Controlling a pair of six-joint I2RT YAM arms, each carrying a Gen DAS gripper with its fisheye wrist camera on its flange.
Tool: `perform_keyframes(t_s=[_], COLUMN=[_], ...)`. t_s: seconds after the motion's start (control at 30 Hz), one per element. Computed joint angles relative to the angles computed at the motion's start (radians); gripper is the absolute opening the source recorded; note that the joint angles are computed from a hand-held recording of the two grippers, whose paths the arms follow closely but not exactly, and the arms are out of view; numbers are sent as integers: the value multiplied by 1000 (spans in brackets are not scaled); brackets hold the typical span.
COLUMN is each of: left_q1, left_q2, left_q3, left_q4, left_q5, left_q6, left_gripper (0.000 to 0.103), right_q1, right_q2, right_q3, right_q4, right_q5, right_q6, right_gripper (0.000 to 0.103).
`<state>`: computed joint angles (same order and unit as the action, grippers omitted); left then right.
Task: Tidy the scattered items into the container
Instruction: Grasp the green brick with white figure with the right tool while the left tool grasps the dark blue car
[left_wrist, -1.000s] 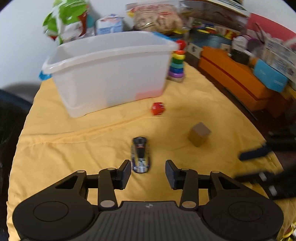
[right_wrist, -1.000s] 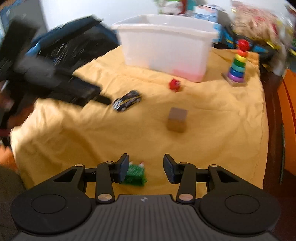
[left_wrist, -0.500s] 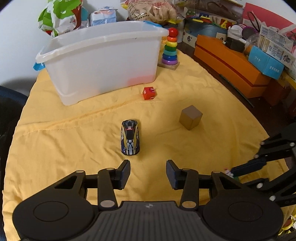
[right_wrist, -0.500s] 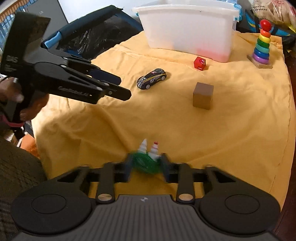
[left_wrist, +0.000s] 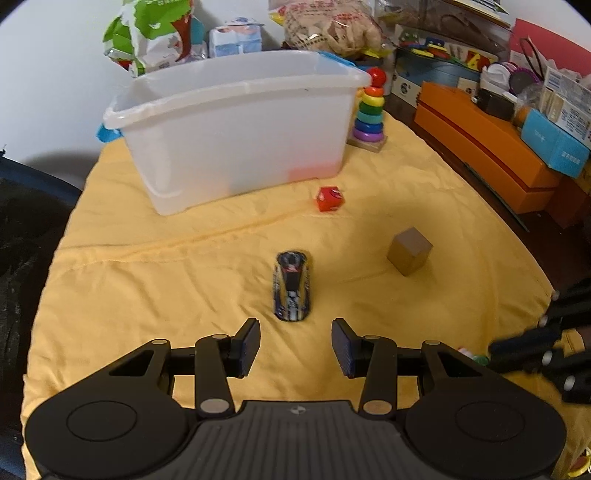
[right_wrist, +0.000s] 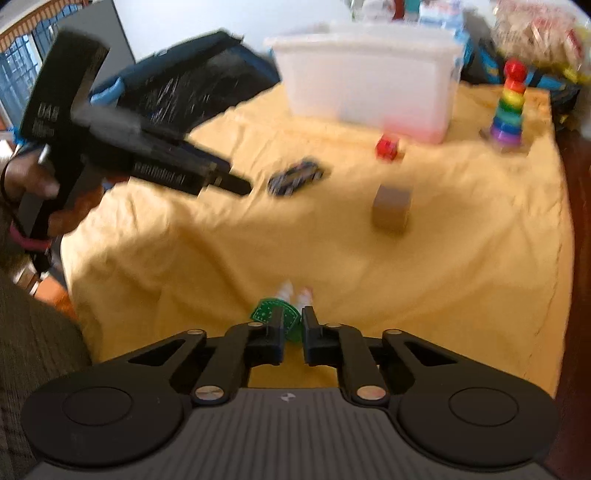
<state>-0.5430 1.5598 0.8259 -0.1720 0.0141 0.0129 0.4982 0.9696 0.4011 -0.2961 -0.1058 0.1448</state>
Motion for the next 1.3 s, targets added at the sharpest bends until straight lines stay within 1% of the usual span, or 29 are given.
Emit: perform_keyframes(t_s=[0.13,0.17,0.23,0.27,0.3,0.43,0.5,0.57,0.63,0.67,0.7,0.73,0.93,1.0,1.07,1.1,1.17,1.23,1.3], left_q1=[17,20,24,25,24,30,30,30,31,31,31,30,25,21,14,9,5,-1,-15], left_q2=[10,14,16,19,20,38,38,39,42,44,45,47,71,93,135,161,224,272,302], left_q3=[14,19,21,22,23,36,32,30,29,28,27,27,45,65,95,119,182,229,244], left_q4=[-2,-5,0,3,0,-12,-6,-5,-4,-3,-2,-2,6,23,48,50,25,-2,-3], left_q5=[-3,-2,0,1,0,14,18,21,25,25,26,26,18,9,-2,-10,0,11,-4], left_q6=[-2,-1,3,5,1,2,12,14,11,10,10,9,17,17,19,16,5,-6,-7], left_gripper=[47,47,47,47,48,48,48,48,48,48,48,48,48,49,54,56,56,56,56], right_q1=[-1,-5,-38,-60,-73,-92,-126,-153,-124,-104,-94,-90,-55,-78,-75,-62,-35,1,45], right_q2=[46,69,116,140,159,248,244,250,228,212,192,174,102,72,75,99,193,308,392], right_q3=[31,44,66,72,73,76,48,40,24,17,7,-2,-4,-14,-31,-36,-20,22,54], right_q4=[60,67,68,69,77,92,118,100,85,73,72,72,58,122,240,301,398,430,426], right_q5=[54,54,5,-29,-48,-76,-143,-230,-235,-227,-225,-232,-140,-95,-8,39,106,147,195], right_q6=[-31,-35,-25,-23,-24,-26,-10,-8,-22,-27,-33,-35,-26,1,37,41,55,67,60], right_gripper=[11,12,24,38,41,41,43,45,46,43,31,25,24,24,24,24,24,24,24])
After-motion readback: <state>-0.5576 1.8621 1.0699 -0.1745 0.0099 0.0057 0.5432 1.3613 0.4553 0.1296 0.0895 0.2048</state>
